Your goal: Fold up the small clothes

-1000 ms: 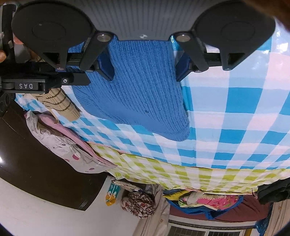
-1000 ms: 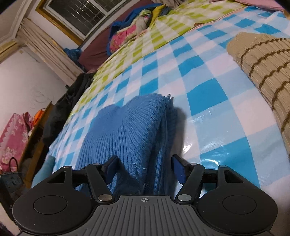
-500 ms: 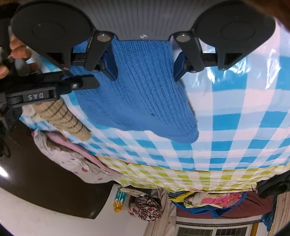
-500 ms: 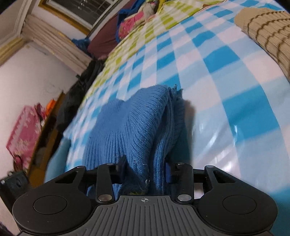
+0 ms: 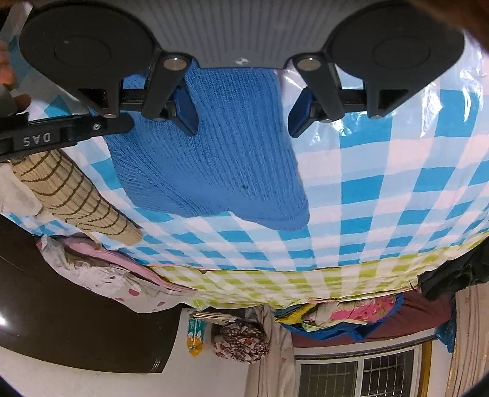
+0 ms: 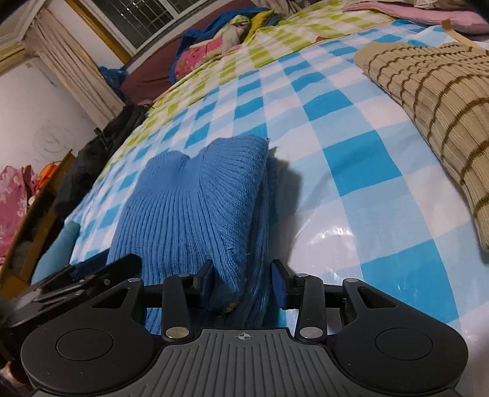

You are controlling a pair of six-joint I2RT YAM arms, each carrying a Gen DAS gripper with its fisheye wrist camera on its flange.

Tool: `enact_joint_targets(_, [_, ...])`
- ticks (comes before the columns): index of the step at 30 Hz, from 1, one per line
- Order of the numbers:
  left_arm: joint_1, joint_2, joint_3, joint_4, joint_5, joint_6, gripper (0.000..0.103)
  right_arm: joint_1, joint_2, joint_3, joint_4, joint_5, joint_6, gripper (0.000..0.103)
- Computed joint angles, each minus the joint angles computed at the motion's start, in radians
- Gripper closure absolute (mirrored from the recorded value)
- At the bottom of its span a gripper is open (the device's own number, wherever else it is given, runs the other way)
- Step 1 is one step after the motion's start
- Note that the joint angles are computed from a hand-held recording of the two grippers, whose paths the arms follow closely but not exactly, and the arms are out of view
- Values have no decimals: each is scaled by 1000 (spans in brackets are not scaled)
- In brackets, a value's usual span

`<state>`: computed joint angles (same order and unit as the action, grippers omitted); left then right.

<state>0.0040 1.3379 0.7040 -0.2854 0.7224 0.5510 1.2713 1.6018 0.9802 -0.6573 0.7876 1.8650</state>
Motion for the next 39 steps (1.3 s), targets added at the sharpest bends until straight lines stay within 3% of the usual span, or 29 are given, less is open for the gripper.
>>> enact_joint_targets(6, [-10, -43, -23, 27, -13, 18, 35, 43, 80, 182, -318, 88, 106, 66])
enact_joint_targets(9, [-21, -38, -26, 44, -24, 11, 35, 13, 111, 258, -414, 131, 48, 66])
enact_joint_targets(14, [-29, -18, -16, 54, -22, -8, 34, -135, 28, 166, -198, 107, -172, 63])
enact_joint_targets(17, [-48, 1, -17, 81, -31, -34, 34, -226, -17, 53, 26, 27, -301, 59])
enact_joint_targets(20, [-65, 11, -17, 105, -45, -48, 33, -274, -34, -33, 185, -12, -349, 59])
enact_joint_targets(22, [-64, 15, -14, 105, -43, -52, 33, -267, -52, -61, 232, -8, -379, 82])
enact_joint_targets(26, [-61, -22, -62, 163, -34, -61, 33, -188, -29, 1, 109, 75, -354, 88])
enact_joint_targets(29, [-81, -64, -130, 272, -42, -69, 33, -126, -35, 20, 0, 141, -245, 89])
enact_joint_targets(34, [-137, -53, -146, 302, -100, -67, 33, -166, -26, -27, 23, 99, -193, 90])
enact_joint_targets(39, [-130, -42, -114, 244, -93, -101, 32, -170, -49, -63, 65, 81, -184, 85])
